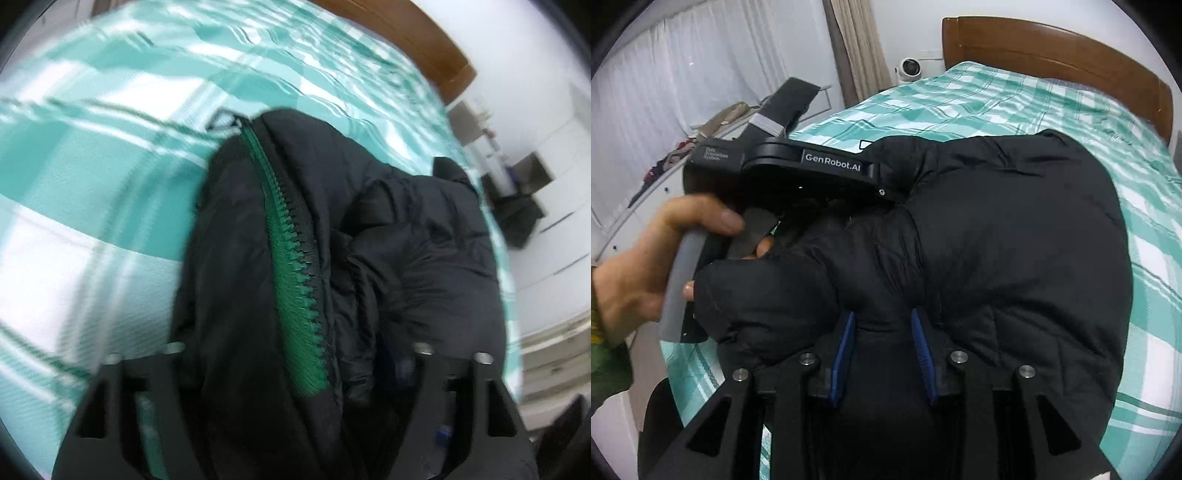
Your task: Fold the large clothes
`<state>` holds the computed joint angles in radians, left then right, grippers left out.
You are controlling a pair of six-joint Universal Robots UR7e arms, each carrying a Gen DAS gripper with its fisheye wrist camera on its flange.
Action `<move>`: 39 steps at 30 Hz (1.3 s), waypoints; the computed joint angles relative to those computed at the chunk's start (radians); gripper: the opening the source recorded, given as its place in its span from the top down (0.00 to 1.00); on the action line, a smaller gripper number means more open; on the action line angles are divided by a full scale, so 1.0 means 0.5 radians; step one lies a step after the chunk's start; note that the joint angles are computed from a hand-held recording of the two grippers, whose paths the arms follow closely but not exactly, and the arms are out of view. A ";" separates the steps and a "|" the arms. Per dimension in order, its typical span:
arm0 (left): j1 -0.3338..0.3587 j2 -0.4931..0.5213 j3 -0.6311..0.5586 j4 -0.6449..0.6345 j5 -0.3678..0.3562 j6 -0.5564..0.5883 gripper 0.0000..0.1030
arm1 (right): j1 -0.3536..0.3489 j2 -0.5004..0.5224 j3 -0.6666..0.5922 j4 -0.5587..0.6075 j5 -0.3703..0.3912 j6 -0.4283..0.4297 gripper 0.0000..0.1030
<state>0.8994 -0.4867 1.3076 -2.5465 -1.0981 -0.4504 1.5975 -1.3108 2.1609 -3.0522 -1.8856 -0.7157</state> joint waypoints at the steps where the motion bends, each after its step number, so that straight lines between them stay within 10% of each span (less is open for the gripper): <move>1: -0.041 -0.004 -0.008 0.091 0.156 -0.043 0.00 | -0.002 -0.014 0.016 -0.018 0.011 -0.042 0.67; 4: -0.070 -0.090 0.087 0.105 0.121 -0.010 0.00 | -0.002 -0.082 0.075 -0.050 0.064 -0.164 0.62; 11: 0.106 -0.426 0.406 -0.328 -0.815 -0.027 0.00 | 0.019 -0.395 0.200 0.048 0.321 -0.053 0.39; 16: 0.127 -0.416 0.377 -0.272 -0.969 0.027 0.01 | 0.044 -0.549 0.283 0.152 0.413 -0.105 0.38; 19: 0.033 -0.380 0.323 -0.175 -0.747 0.099 0.01 | 0.048 -0.601 0.339 0.185 0.394 -0.128 0.38; 24: -0.144 -0.208 0.094 0.362 0.067 0.054 0.00 | -0.008 -0.697 0.377 0.278 0.426 -0.066 0.38; 26: -0.135 -0.234 0.151 0.393 0.142 0.034 0.00 | -0.026 -0.729 0.376 0.300 0.434 -0.057 0.38; 36: 0.126 -0.274 0.264 0.121 -0.476 -0.073 0.00 | -0.282 -0.769 0.134 0.412 0.411 0.253 0.36; 39: 0.199 -0.289 0.301 0.063 -0.654 -0.030 0.00 | -0.545 -0.826 0.063 0.540 0.660 0.346 0.36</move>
<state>0.9991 -0.6313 1.4582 -2.5152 -1.4252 -0.4653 1.3249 -1.7238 2.1922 -2.7823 -1.5558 -0.5430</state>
